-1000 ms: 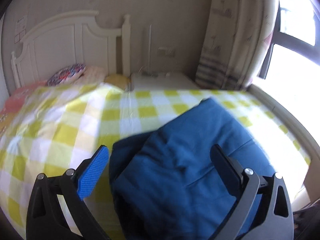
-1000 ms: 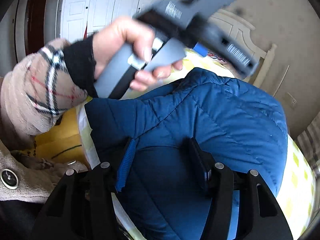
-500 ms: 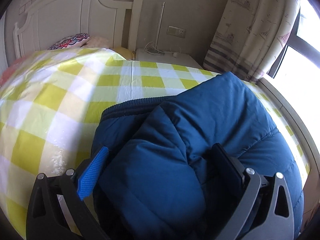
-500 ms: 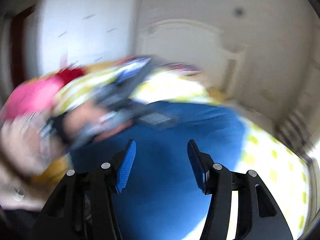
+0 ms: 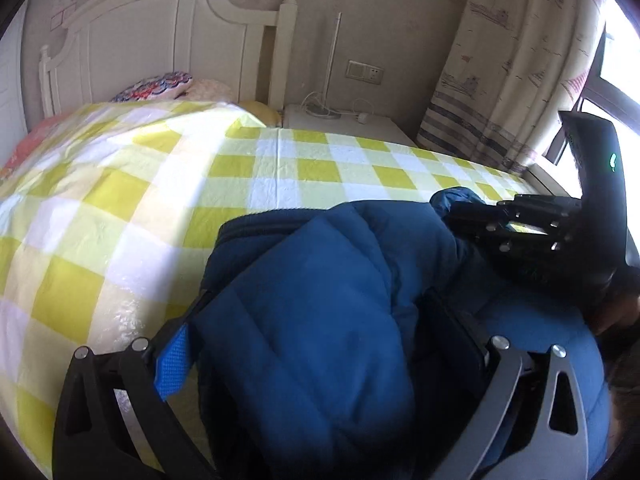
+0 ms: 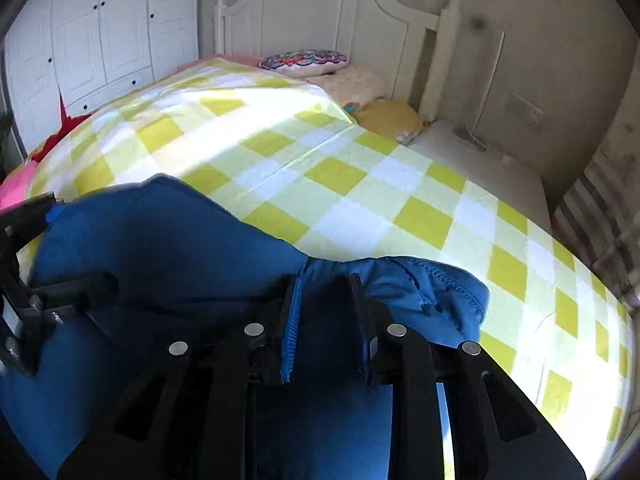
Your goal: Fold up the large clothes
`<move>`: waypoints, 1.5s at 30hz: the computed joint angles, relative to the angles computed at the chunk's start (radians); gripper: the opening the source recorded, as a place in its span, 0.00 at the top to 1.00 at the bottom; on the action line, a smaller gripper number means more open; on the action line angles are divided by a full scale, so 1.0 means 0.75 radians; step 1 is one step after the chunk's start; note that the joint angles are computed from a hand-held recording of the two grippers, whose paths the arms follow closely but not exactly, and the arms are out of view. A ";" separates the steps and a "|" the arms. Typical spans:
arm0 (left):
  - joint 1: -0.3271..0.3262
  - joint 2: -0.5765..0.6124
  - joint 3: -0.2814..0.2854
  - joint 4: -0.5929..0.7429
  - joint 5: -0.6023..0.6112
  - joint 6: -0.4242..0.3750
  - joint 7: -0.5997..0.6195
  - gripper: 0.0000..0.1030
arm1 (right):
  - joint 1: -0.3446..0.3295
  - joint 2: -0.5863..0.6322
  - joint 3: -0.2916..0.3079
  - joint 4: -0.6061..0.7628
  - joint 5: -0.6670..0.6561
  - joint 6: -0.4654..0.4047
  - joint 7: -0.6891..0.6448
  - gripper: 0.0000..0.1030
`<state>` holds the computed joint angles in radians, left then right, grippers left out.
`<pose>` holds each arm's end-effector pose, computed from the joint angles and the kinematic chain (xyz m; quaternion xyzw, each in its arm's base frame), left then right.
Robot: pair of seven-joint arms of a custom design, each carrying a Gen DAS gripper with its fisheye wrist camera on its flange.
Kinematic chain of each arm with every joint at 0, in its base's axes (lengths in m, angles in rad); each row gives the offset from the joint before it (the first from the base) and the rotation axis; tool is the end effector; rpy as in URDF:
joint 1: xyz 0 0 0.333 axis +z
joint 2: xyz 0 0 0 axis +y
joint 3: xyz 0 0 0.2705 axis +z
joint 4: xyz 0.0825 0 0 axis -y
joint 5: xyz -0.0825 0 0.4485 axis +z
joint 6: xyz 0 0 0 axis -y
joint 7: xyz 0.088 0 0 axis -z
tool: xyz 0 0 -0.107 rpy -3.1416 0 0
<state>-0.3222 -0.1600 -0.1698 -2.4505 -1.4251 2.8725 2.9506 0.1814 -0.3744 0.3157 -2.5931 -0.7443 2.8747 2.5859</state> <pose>0.4947 -0.1996 0.3027 -0.4365 0.8037 -0.3923 0.0984 0.4359 0.2712 0.3538 -0.7076 0.6006 -0.2619 0.2648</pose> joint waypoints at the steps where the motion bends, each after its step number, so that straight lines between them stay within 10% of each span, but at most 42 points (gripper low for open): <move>1: 0.004 0.002 0.006 0.002 -0.002 -0.019 0.002 0.02 | 0.035 -0.009 -0.024 0.005 0.049 -0.040 -0.043 0.76; 9: 0.019 0.002 0.007 0.002 -0.044 -0.046 0.024 0.02 | -0.095 -0.038 0.043 0.105 -0.108 -0.131 0.169 0.75; 13: 0.030 0.011 0.006 0.009 -0.033 -0.052 -0.004 0.02 | -0.003 0.162 -0.128 0.127 0.144 -0.088 -0.009 0.75; 18: 0.039 0.014 0.007 0.012 -0.042 -0.066 0.003 0.02 | 0.028 0.102 -0.101 0.186 0.104 -0.281 -0.008 0.75; 21: 0.035 0.006 0.002 0.004 -0.087 -0.038 0.042 0.02 | 0.066 0.058 -0.120 0.188 0.087 -0.133 -0.010 0.75; 24: 0.037 0.008 0.001 0.006 -0.089 -0.033 0.042 0.02 | 0.144 0.130 -0.158 0.245 0.198 -0.080 -0.220 0.75; 27: 0.031 -0.003 -0.011 -0.008 -0.097 0.025 0.049 0.02 | 0.217 0.338 -0.189 0.386 0.442 -0.262 -0.603 0.75; 37: -0.002 -0.046 0.011 -0.056 -0.091 0.097 0.080 0.02 | 0.287 0.302 -0.233 0.394 0.622 -0.063 -0.788 0.75; 40: 0.004 -0.036 0.012 -0.055 -0.062 0.091 0.051 0.02 | 0.321 0.459 -0.217 0.551 0.678 -0.274 -0.913 0.75; 45: 0.015 -0.031 0.028 -0.052 -0.059 0.042 0.049 0.02 | 0.309 0.372 -0.222 0.482 0.615 -0.211 -0.777 0.74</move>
<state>-0.3109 -0.1829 -0.1487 -2.4898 -1.4693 2.9042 2.9877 0.4132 -0.0952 0.1494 -2.2312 -0.2828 2.7161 2.0029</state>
